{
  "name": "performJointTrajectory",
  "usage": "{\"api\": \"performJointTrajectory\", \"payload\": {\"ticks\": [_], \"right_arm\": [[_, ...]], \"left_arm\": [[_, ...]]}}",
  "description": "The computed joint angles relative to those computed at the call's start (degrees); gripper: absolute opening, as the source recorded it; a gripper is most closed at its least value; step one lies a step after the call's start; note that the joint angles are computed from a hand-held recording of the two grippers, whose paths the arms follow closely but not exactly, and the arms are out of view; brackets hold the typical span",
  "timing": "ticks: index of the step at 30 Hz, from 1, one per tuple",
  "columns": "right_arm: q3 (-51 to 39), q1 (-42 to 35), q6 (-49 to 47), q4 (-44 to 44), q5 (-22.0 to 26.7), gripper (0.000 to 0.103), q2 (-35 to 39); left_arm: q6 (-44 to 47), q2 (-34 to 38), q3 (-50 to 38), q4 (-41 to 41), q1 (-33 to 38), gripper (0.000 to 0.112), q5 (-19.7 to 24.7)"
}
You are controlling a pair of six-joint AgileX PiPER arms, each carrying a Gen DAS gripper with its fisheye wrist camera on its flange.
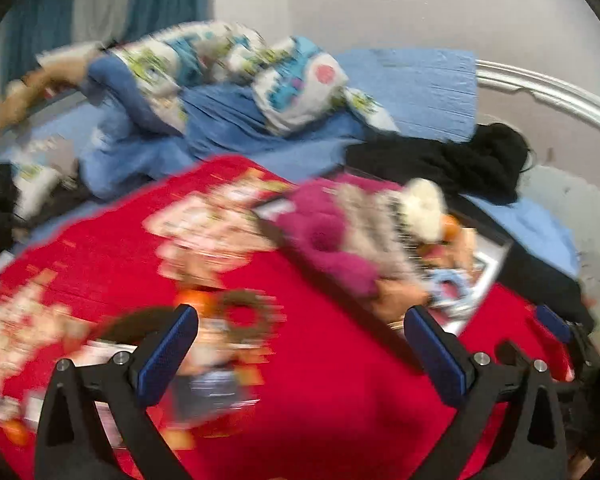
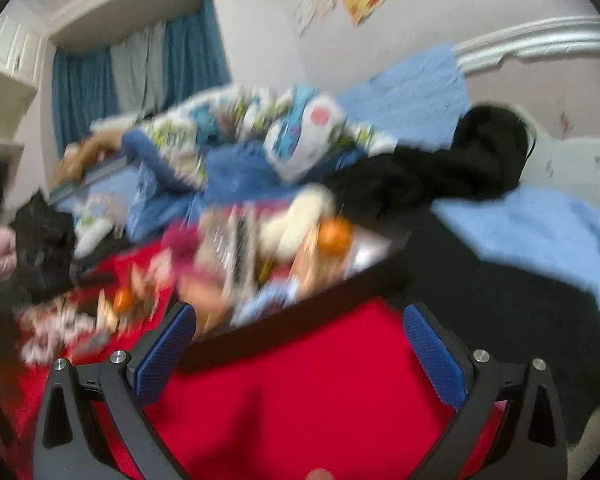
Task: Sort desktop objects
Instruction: 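Withdraw both open tools from the box back over the blanket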
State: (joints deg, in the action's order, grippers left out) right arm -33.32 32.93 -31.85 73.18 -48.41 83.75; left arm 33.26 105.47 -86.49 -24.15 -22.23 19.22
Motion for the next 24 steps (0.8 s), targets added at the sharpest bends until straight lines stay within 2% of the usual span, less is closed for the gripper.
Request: {"api": "performJointTrajectory", "payload": {"ticks": [1, 2, 3, 4, 5, 7, 10, 13, 15, 18, 22, 24], "right_arm": [[-1.05, 2.07, -2.89, 3.15, -1.55, 0.103, 1.27], [-3.28, 5.36, -8.07, 7.69, -5.39, 0.103, 3.25], [-5.39, 8.51, -11.32, 11.29, -10.94, 0.103, 5.1], [-7.96, 10.24, -15.05, 14.14, -14.2, 0.103, 6.17], [-10.16, 11.02, -17.27, 15.53, -15.17, 0.103, 6.29], [-12.28, 10.83, -16.81, 14.2, -12.09, 0.103, 4.46], [-17.28, 12.4, -14.66, 14.62, -13.4, 0.103, 4.53], [-22.57, 14.26, -14.18, 10.87, -11.71, 0.103, 4.67], [-26.54, 15.33, -16.03, 8.82, -10.09, 0.103, 5.7], [-35.78, 17.05, -23.22, 8.06, -5.87, 0.103, 9.26], [-48.14, 20.6, -31.31, 9.93, -9.29, 0.103, 17.28], [-57.97, 22.06, -39.46, 13.33, -11.99, 0.103, 24.37]], "left_arm": [[2.27, -1.96, 2.55, -1.13, 1.84, 0.103, -1.99], [6.13, -3.38, 4.24, -4.55, 3.74, 0.103, -2.73], [11.78, -4.44, 5.42, -10.05, 6.17, 0.103, -2.79], [17.21, -5.63, 6.56, -15.65, 8.91, 0.103, -2.3], [20.55, -6.5, 7.1, -19.38, 11.66, 0.103, -1.27], [23.29, -7.18, 6.64, -22.62, 16.04, 0.103, 1.04], [26.98, -8.62, 7.25, -26.0, 21.19, 0.103, 1.51], [30.24, -9.92, 7.76, -29.37, 26.17, 0.103, 2.55], [31.08, -10.19, 7.58, -29.49, 29.17, 0.103, 3.57], [36.83, -11.48, 9.93, -34.66, 32.56, 0.103, 2.01], [42.69, -12.35, 12.16, -39.99, 38.09, 0.103, 3.64], [48.98, -12.49, 14.04, -45.58, 40.81, 0.103, 4.04]]}}
